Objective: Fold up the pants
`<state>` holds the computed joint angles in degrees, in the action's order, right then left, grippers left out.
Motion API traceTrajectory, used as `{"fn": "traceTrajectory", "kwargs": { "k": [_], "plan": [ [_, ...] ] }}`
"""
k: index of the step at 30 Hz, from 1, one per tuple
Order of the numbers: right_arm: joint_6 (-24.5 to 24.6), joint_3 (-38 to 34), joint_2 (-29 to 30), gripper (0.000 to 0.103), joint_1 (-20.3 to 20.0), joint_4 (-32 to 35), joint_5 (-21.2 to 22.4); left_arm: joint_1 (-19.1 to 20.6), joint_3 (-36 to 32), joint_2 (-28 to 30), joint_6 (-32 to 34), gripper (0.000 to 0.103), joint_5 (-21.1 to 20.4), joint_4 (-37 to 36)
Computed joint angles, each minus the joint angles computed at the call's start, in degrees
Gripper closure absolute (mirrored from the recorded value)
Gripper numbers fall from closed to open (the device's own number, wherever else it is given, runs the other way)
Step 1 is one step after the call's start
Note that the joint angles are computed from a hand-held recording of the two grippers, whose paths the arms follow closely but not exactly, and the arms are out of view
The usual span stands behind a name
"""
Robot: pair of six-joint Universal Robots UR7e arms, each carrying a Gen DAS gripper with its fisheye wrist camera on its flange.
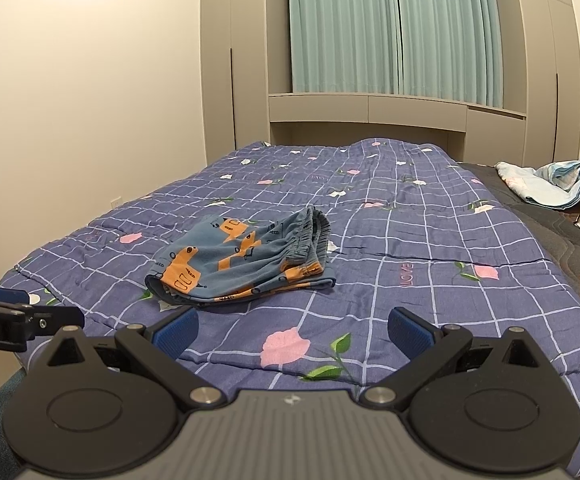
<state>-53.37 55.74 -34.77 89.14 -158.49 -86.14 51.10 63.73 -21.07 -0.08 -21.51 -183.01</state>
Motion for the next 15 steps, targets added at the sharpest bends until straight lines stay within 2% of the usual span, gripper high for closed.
{"fn": "traceTrajectory", "kwargs": {
  "k": [15],
  "plan": [
    [-0.1, -0.3, 0.2, 0.0, -0.2, 0.4, 0.0, 0.0, -0.3, 0.4, 1.6, 0.001, 0.2, -1.4]
  ]
}}
